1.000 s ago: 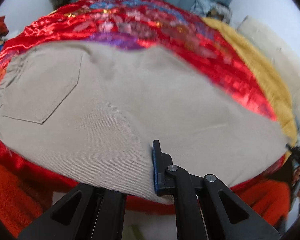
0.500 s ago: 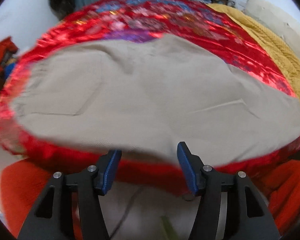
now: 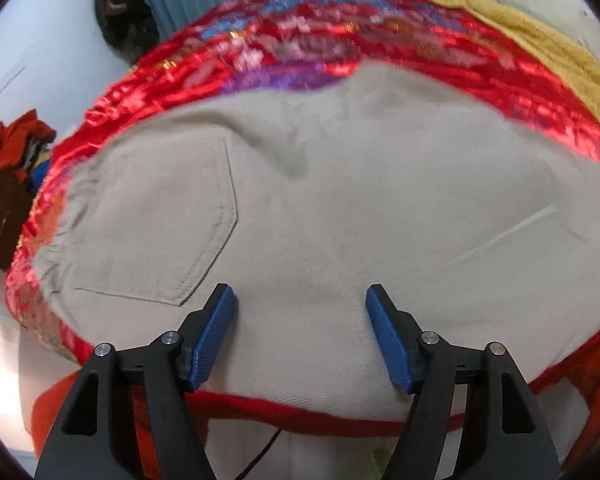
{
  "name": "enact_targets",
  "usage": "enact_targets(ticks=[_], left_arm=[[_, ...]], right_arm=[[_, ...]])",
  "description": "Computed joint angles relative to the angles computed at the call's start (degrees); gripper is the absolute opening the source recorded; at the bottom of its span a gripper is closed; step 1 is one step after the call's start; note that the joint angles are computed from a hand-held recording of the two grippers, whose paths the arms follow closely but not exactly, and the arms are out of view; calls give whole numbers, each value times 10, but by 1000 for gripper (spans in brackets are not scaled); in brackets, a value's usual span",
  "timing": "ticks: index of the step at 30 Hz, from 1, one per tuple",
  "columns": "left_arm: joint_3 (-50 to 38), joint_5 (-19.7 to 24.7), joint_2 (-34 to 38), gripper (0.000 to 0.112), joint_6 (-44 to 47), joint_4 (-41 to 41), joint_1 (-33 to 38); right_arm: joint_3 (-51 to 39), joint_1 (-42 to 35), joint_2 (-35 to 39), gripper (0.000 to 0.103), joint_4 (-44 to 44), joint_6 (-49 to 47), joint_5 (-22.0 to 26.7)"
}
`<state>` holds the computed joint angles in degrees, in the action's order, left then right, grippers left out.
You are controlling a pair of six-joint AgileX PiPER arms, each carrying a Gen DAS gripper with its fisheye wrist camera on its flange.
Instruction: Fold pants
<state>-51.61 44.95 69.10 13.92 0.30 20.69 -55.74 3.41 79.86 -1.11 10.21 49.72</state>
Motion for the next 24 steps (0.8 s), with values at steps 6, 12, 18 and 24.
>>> enact_targets(ticks=[6,12,18,24], left_arm=[[-85,99,-21,81,22,-106,-123],[-175,100,113,83,-75,-92,-330],[-365,113,285,80,-182,-5,-422],[-416,134,364,79,-223,62,-450]], right_arm=[[6,-24,-4,63,32,-37,2],[5,-22,-1,63,32,-32,-2],[2,-13,1,63,25,-27,-3],[-1,-11,3,63,22,-28,0]])
